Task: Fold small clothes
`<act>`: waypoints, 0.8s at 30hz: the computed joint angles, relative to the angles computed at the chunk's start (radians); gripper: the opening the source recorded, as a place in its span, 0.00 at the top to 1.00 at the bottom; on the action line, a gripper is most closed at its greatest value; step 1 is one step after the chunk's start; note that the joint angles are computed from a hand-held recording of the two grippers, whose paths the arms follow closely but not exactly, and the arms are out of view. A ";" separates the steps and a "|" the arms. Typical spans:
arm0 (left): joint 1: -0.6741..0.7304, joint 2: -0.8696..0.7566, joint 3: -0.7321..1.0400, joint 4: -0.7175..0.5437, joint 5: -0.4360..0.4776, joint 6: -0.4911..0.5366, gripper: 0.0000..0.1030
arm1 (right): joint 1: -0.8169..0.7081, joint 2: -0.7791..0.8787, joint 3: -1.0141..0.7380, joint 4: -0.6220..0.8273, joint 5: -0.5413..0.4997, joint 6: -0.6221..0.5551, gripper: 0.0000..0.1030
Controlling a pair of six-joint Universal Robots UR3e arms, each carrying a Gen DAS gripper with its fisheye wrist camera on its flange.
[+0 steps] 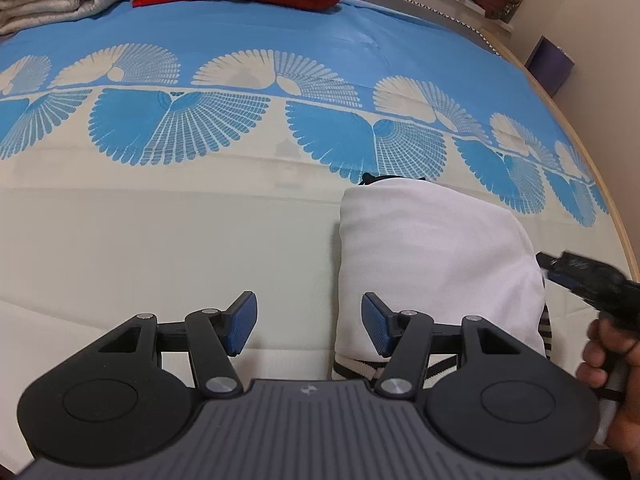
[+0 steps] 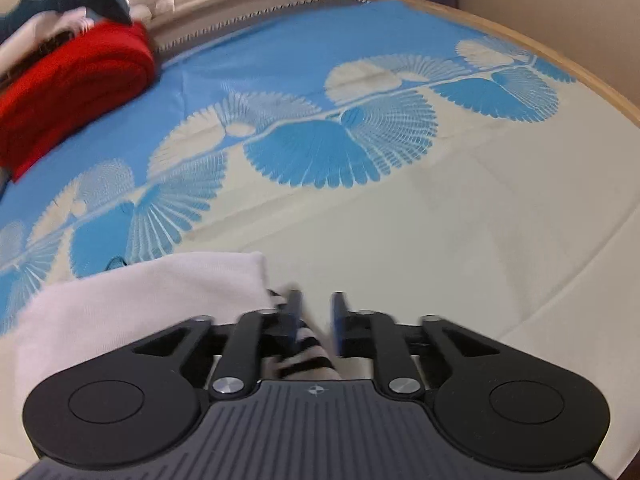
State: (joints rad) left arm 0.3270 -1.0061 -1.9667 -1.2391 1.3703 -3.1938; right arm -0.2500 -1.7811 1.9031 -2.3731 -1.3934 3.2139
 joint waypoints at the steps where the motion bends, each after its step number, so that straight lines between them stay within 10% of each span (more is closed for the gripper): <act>1: -0.001 0.000 0.001 -0.002 0.002 0.001 0.39 | -0.038 -0.033 0.017 0.006 0.037 -0.002 0.54; 9: -0.020 -0.009 0.007 0.013 0.013 -0.014 0.39 | -0.247 -0.198 -0.006 0.433 0.340 -0.323 0.45; 11: -0.031 -0.013 0.007 0.012 0.022 -0.024 0.39 | -0.231 -0.172 -0.032 0.508 0.312 -0.382 0.50; 13: -0.040 -0.014 0.006 0.015 0.024 -0.031 0.39 | -0.232 -0.179 -0.018 0.507 0.312 -0.418 0.99; 24: -0.033 -0.038 -0.004 -0.051 -0.085 0.032 0.32 | -0.180 -0.172 0.004 0.362 0.135 -0.317 1.00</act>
State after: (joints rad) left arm 0.2944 -1.0441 -1.9703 -1.2896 1.2850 -3.1615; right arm -0.4298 -1.9529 1.9072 -2.0108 -1.2584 2.8971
